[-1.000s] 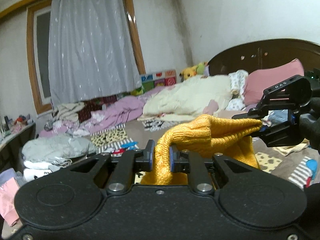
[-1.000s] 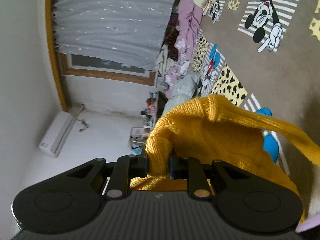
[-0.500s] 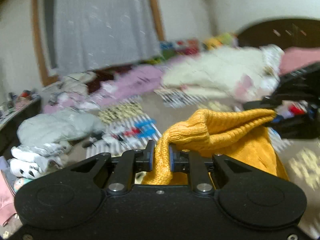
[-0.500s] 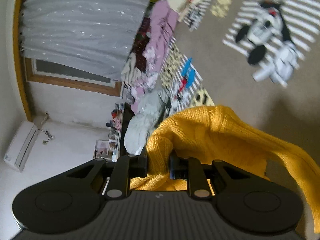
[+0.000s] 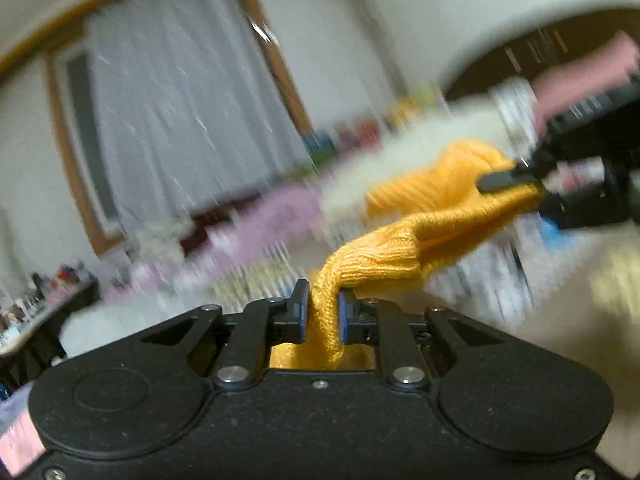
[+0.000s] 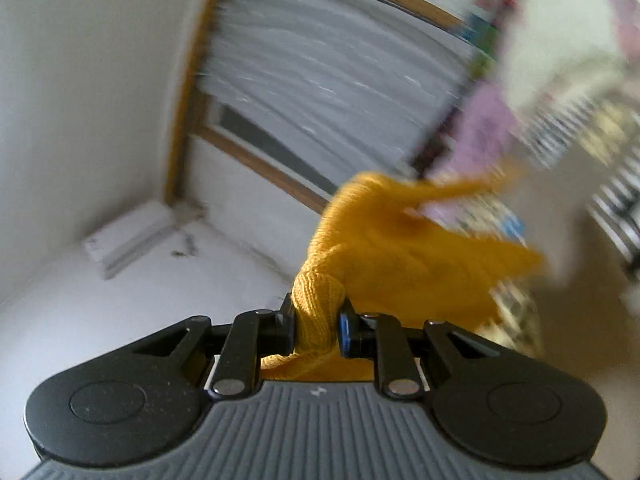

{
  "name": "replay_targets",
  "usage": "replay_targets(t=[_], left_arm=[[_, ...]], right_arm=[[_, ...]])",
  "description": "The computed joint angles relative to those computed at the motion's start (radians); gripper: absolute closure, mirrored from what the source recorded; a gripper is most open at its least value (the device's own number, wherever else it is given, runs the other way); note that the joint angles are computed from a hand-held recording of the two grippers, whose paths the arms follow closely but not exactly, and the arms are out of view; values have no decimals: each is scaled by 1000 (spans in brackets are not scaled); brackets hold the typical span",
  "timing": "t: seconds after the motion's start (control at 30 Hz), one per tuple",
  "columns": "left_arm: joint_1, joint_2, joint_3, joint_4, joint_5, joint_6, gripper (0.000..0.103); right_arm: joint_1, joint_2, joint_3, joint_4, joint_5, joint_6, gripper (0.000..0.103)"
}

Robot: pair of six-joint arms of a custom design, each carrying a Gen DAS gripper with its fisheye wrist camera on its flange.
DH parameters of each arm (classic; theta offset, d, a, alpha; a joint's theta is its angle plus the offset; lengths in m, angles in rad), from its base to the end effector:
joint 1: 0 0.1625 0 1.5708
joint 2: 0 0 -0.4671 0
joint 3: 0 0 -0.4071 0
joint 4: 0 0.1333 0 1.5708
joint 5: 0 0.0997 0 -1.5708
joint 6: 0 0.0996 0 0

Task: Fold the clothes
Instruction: 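Lift the sweater with both grippers and shake it out flat, then lower the sweater onto the rug and open both grippers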

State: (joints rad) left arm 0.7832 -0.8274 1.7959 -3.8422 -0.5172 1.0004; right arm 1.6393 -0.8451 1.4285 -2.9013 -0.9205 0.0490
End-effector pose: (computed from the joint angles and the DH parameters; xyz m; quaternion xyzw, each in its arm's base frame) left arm -0.2847 -0.5937 0.2540 0.3450 0.6682 -0.4787 0.4532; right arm 0.2463 -0.7617 0.2972 -0.1252 0.8811 -0.3277 0.3172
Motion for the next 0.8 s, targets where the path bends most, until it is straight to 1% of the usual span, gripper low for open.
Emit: replay_targets(t=[0.07,0.13,0.2,0.23,0.3,0.4,0.5,0.57,0.6,0.67,0.8], left_arm=[[9,2,106,77,41,-98,90],[14,10,187,144,70,-195,91],[8,23,245,157,83,-247,91],[1,29,266,155,91,-261,91],[-10,36,293,148,103,-264,92],[-25,43,324,137,116,-251,92],[-42,40,359,162,131,-281,92],[-44,51,357,173,136,-281,92],[-49,51,367,182,142,-299,92],[-59,41,393,233,148,-370,92],[-73,39,422,302,164,-440,93]], right_arm=[[-42,-26,104,0,-57,20,82],[-85,-50,209,-4,-125,26,82],[-112,-63,287,-7,-201,33,82],[-125,-68,325,-18,-226,29,82],[-145,-83,382,-41,-248,0,82],[-165,-109,444,-67,-243,-27,82],[-171,-137,488,-70,-256,-78,82],[-168,-152,503,-61,-278,-117,82],[-167,-163,513,-53,-289,-134,83],[-167,-184,533,-37,-304,-155,83],[-165,-213,562,-21,-331,-155,84]])
